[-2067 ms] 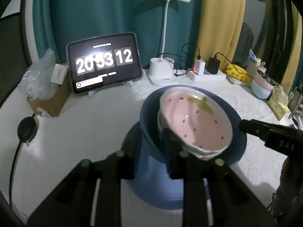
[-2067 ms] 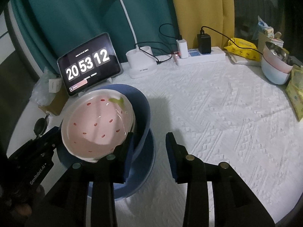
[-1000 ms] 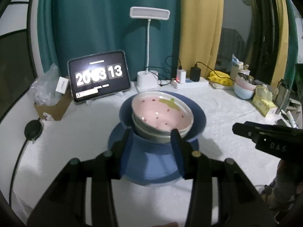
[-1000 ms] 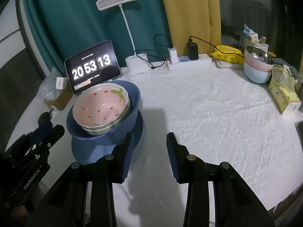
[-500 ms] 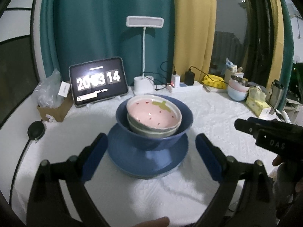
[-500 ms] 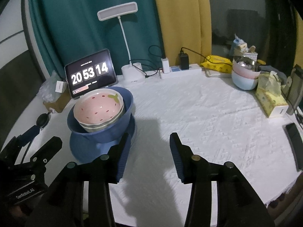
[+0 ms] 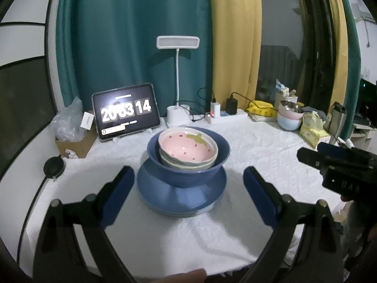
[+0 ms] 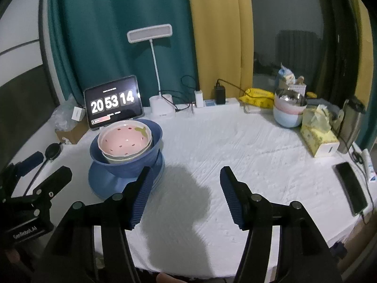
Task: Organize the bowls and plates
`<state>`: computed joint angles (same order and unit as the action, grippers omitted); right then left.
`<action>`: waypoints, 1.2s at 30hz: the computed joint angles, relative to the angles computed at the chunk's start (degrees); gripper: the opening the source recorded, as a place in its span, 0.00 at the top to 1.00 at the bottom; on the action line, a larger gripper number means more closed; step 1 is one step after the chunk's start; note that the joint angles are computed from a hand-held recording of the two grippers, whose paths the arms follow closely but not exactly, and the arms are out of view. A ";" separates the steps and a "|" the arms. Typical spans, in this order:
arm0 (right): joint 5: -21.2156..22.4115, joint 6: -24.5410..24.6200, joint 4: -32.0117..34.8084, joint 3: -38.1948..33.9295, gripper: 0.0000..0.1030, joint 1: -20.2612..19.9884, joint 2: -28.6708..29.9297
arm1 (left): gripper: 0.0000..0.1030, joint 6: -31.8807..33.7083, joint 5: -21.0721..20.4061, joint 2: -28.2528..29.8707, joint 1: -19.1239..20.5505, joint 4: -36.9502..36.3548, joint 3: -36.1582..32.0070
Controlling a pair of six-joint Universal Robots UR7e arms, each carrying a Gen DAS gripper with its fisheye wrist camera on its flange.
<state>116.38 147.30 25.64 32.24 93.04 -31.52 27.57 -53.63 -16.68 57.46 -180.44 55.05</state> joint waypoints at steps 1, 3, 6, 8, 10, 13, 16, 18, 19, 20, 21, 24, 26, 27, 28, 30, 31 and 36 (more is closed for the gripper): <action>-0.08 -0.44 -1.03 1.50 0.40 0.09 -0.80 | 0.08 0.03 0.01 -0.29 -0.14 -0.51 0.54; 0.04 -1.55 -3.40 4.57 0.40 0.32 -2.45 | 0.08 0.33 -0.31 -0.74 -0.41 -1.53 1.41; -0.38 -2.41 -6.37 8.62 0.40 0.49 -4.88 | 0.08 0.50 -0.81 -1.30 -0.72 -2.25 2.35; -0.53 -2.68 -8.09 10.75 0.40 0.59 -6.21 | 0.08 0.61 -1.10 -1.67 -0.95 -3.18 3.04; -0.45 -3.58 -10.46 13.11 0.40 0.79 -7.63 | 0.08 0.79 -1.15 -1.92 -1.16 -3.97 3.55; -0.56 -4.48 -13.02 15.88 0.40 1.02 -9.39 | 0.08 0.89 -1.77 -2.55 -1.41 -4.43 4.46; -0.88 -5.28 -15.17 18.34 0.40 1.25 -10.99 | 0.08 0.50 -1.71 -3.00 -1.63 -4.37 4.85; -1.14 -5.76 -16.60 19.89 0.40 1.42 -12.06 | 0.08 1.04 -1.45 -3.13 -1.84 -5.04 4.93; -1.23 -5.84 -17.33 20.72 0.40 1.44 -12.64 | 0.08 1.27 -1.27 -3.19 -1.93 -5.29 5.00; -1.39 -5.84 -18.03 21.51 0.40 1.48 -13.23 | 0.08 1.53 -1.14 -3.29 -2.04 -5.59 5.03; -1.45 -5.91 -18.37 21.83 0.40 1.51 -13.52 | 0.08 1.86 -1.13 -3.39 -2.15 -5.93 5.08; -1.32 -6.12 -19.78 23.18 0.40 1.66 -14.59 | 0.08 2.92 -0.87 -3.49 -2.47 -6.74 5.00; -1.20 -6.20 -20.36 23.74 0.40 1.76 -15.15 | 0.08 3.36 -0.88 -3.58 -2.66 -7.33 5.04; -1.20 -6.08 -20.26 23.85 0.39 1.76 -15.36 | 0.08 3.65 -0.99 -3.69 -2.69 -7.59 5.11; -1.20 -5.77 -20.03 23.82 0.39 1.77 -15.52 | 0.08 4.00 -0.89 -3.65 -2.76 -7.98 5.00; -1.19 -5.56 -20.24 24.26 0.39 1.85 -16.15 | 0.08 4.23 -0.97 -3.77 -2.86 -8.57 4.96; -1.05 -5.89 -20.65 24.61 0.39 1.92 -16.46 | 0.08 4.22 -1.11 -3.83 -2.86 -8.59 4.85; -0.86 -6.02 -22.68 26.59 0.39 2.22 -18.10 | 0.08 4.81 -1.51 -4.11 -3.14 -10.02 4.54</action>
